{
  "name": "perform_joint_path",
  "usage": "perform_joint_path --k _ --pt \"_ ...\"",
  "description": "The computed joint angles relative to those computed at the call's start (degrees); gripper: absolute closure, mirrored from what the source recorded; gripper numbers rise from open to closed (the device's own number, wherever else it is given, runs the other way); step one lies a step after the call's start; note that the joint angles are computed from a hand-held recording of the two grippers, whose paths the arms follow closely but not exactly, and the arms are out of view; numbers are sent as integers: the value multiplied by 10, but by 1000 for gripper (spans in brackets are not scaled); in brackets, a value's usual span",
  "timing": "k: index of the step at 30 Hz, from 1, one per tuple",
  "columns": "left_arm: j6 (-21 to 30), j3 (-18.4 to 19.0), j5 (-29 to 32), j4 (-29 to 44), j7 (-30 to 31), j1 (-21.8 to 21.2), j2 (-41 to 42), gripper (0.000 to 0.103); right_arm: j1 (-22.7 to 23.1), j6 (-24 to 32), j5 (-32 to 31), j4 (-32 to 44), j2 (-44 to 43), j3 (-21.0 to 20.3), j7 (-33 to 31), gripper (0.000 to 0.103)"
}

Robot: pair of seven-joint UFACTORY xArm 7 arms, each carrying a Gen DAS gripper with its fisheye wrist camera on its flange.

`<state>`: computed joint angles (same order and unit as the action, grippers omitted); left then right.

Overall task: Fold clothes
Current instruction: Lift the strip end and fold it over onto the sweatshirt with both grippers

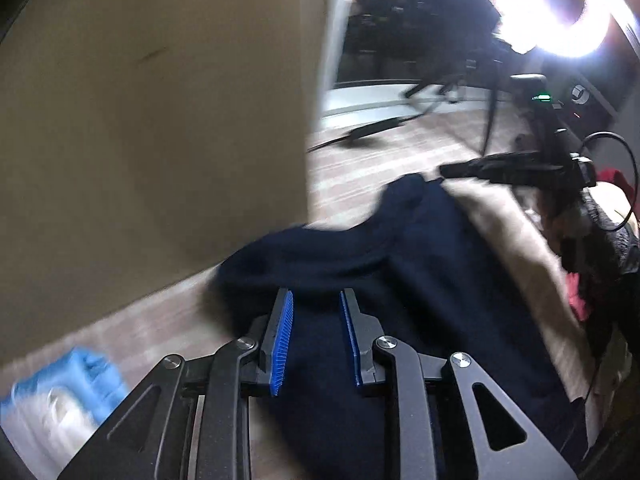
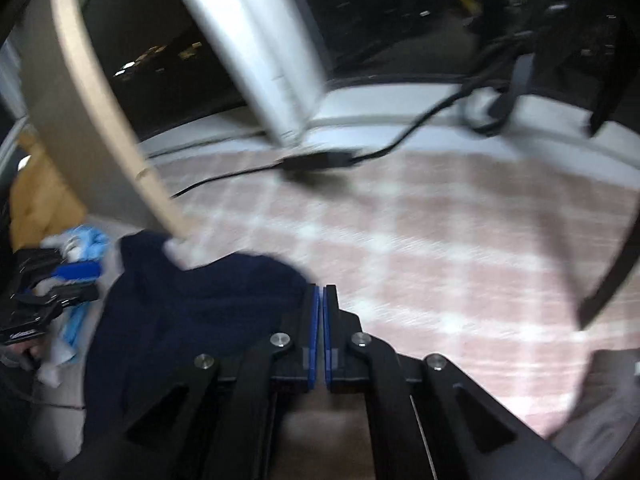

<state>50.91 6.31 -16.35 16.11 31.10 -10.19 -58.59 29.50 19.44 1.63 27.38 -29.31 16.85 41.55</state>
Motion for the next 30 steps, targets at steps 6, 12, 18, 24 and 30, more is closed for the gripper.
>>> perform_joint_path --k 6,12,18,24,30 --pt "1 33 3 29 14 39 82 71 63 -8 58 -14 -13 -49 -43 63" --pt "-57 5 -17 34 29 17 154 71 68 -12 75 -4 7 -40 -83 60" --pt "-104 2 -37 38 45 -4 185 67 76 -57 86 -5 28 -46 -118 59" --pt "-100 34 -78 34 92 -30 178 97 128 -95 140 -6 51 -85 -162 91" --pt "-19 59 -109 54 101 2 129 97 81 -66 107 6 2 -25 -111 91"
